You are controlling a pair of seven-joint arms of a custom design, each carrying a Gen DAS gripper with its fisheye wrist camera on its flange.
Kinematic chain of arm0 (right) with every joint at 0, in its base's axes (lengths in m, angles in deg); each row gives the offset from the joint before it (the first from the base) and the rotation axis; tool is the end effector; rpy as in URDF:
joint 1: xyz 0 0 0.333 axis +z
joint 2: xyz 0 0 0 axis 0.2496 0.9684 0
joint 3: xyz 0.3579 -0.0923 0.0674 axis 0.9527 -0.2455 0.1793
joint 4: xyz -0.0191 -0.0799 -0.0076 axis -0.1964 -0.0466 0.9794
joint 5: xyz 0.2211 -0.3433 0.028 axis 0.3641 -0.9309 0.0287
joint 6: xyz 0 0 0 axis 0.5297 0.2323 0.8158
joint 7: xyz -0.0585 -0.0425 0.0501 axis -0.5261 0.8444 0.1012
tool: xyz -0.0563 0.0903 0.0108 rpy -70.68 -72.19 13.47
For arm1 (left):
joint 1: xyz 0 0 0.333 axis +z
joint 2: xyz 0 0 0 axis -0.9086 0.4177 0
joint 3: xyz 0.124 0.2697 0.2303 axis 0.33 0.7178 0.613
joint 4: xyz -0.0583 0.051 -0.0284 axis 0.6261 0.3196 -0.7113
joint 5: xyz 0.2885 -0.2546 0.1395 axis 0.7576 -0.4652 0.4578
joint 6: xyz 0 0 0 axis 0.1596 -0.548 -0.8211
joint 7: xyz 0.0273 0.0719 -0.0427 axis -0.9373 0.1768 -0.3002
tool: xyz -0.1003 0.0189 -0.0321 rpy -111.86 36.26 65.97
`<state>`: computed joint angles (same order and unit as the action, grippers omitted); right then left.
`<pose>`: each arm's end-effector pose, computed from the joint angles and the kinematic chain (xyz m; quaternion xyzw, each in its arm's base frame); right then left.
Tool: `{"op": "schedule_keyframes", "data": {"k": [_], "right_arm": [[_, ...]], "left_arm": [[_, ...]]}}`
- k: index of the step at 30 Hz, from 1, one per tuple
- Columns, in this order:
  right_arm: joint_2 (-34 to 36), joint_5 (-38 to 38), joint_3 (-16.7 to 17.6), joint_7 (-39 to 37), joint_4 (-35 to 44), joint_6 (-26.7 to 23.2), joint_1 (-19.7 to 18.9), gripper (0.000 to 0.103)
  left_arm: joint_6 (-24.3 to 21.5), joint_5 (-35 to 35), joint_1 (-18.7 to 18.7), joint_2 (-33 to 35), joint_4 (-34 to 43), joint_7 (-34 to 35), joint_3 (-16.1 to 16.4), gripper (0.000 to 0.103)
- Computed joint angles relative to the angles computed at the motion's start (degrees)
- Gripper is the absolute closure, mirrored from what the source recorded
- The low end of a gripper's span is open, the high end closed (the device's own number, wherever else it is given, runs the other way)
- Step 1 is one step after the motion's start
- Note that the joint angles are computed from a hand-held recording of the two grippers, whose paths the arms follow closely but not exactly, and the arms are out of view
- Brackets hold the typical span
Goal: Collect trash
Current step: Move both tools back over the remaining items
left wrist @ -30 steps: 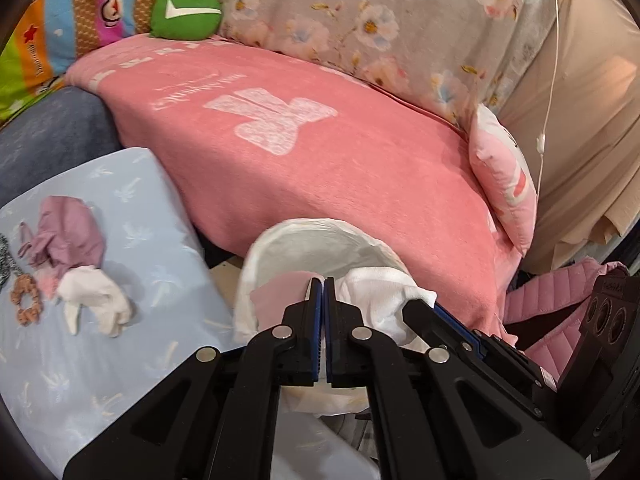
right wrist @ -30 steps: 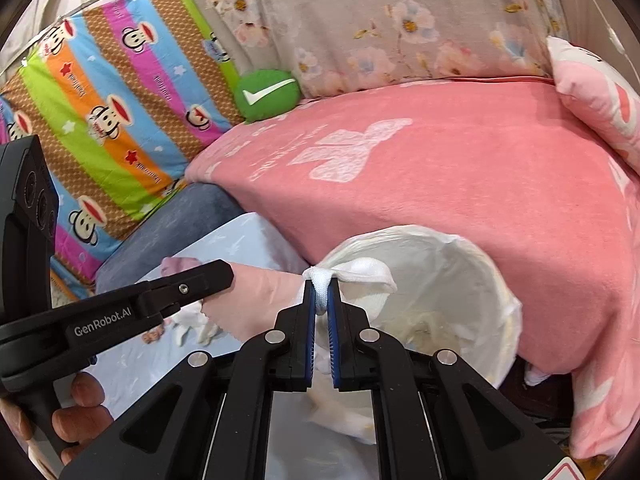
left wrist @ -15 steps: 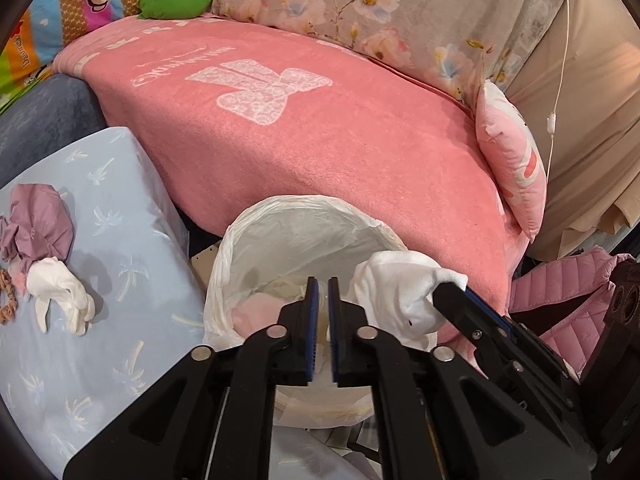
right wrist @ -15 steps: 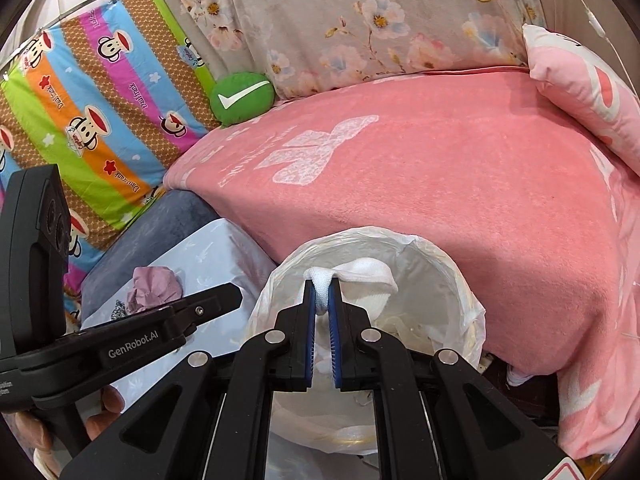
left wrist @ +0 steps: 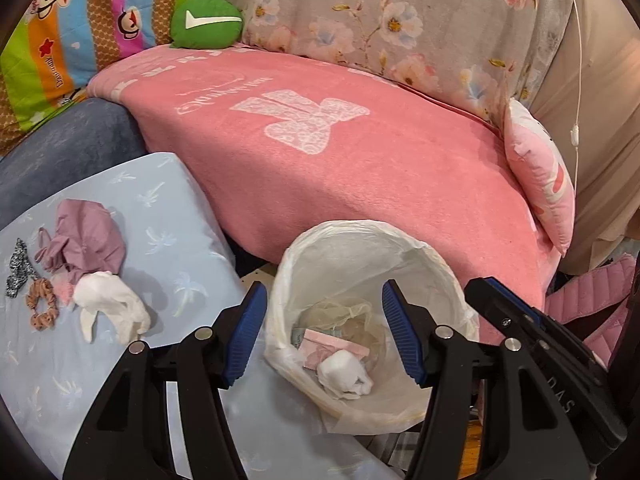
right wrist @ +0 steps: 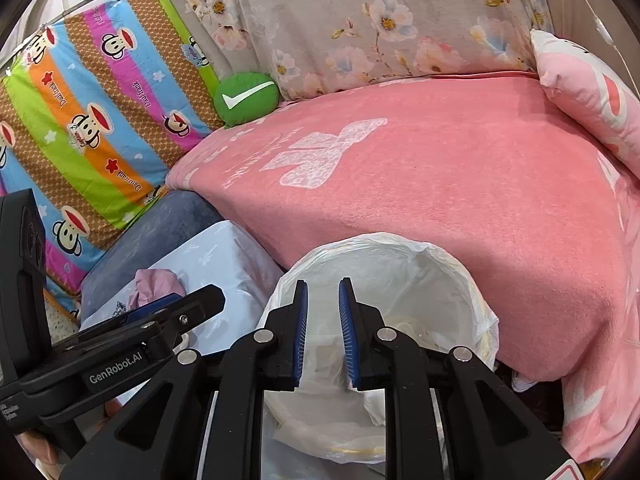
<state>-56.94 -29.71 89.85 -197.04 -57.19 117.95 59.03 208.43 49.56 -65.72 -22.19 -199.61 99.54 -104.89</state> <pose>0.4458 0.4859 0.3268 -0.3813 0.8118 -0.2841 0.3390 0.5397 -0.3831 0.3380 -0.4141 0.8260 -0.3788 0.0528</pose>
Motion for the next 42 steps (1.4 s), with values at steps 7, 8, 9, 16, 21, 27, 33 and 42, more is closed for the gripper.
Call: {"op": "schedule_keyframes", "data": {"k": [7,8,9,16,21,27,33,42], "right_arm": [[2.11,1.02,-0.14,-2.88,2.95,0.51,0.68,0.077],[2.51,1.12,-0.25,-3.31,3.52,0.84,0.78,0.077],[2.83,1.29,-0.38,-3.63,3.94,0.99,0.94,0.077],[5.96,2.51,-1.51,-7.36,8.49,2.94,2.26,0.073],[9.08,4.15,-2.61,-11.59,13.2,4.72,3.44,0.072],[13.43,7.41,-4.39,-17.58,19.54,7.35,4.9,0.071],[18.3,12.23,-6.56,-24.94,27.03,9.37,6.56,0.065],[26.62,21.58,-9.21,-36.5,39.2,12.52,7.24,0.06]], "left_arm": [[1.83,-0.51,-2.13,-1.34,-1.33,-2.11,4.54,0.046],[1.91,-0.39,-1.74,-1.36,-1.52,-2.46,4.5,0.046],[1.97,-0.23,-1.25,-1.39,-1.72,-2.77,4.37,0.046],[3.85,1.25,0.31,-2.17,-3.62,-5.16,5.25,0.046],[4.44,2.45,0.46,-2.52,-4.52,-7.13,7.09,0.045],[5.46,3.71,2.25,-2.59,-5.66,-9.62,8.23,0.038],[5.6,4.2,2.59,-2.96,-6.2,-11.19,11.4,0.035],[4.51,1.9,0.64,-2.58,-5.26,-11.66,19.01,0.027]]}}
